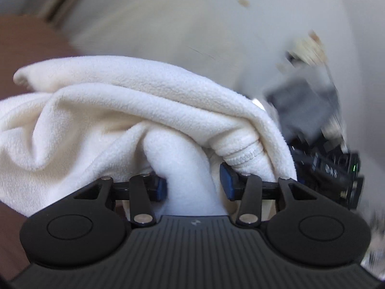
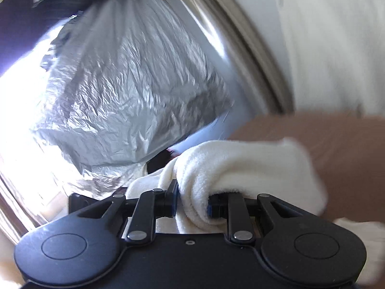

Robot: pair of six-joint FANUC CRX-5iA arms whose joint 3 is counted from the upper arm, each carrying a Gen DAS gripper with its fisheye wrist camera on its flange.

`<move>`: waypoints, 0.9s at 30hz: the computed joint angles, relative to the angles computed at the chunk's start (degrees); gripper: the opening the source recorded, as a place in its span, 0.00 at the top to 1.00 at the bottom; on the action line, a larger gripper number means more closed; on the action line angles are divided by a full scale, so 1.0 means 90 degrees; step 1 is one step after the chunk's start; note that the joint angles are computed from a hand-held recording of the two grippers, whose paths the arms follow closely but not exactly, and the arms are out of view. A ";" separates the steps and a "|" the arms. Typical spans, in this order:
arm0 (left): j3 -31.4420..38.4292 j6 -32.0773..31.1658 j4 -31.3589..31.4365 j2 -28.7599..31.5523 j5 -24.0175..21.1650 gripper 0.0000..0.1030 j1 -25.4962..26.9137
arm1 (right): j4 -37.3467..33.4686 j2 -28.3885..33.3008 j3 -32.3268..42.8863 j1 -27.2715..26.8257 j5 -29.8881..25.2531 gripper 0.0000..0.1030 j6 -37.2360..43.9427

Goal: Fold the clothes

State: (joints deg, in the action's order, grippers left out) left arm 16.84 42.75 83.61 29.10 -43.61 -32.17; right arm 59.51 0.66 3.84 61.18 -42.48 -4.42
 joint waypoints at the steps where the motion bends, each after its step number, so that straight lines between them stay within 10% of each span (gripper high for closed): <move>1: 0.0095 0.0429 -0.0617 -0.0057 -0.0113 0.58 -0.0036 | 0.0089 -0.0206 -0.0114 0.0334 -0.0795 0.75 0.0225; 6: 0.0590 0.2744 -0.4155 -0.0233 -0.0557 0.56 -0.0216 | -0.0536 -0.0480 -0.0310 0.1650 -0.4400 0.75 0.0504; 10: 0.0585 0.3781 -0.5750 -0.0457 -0.0748 0.54 -0.0300 | -0.0661 -0.1258 -0.2075 0.2392 -0.4828 0.75 -0.1594; 13: 0.0032 0.3634 -0.5160 -0.0776 -0.0267 0.54 -0.0177 | -0.0226 -0.1703 -0.3073 0.2515 -0.4449 0.76 -0.3328; 20: -0.0456 0.2587 -0.3043 -0.0613 0.0279 0.51 -0.0052 | -0.0241 -0.1297 -0.2658 0.2087 -0.4321 0.74 -0.2911; 27: -0.0660 0.1984 -0.2414 -0.0394 0.0620 0.43 -0.0294 | -0.0293 -0.1622 -0.3157 0.2694 -0.4790 0.71 -0.3770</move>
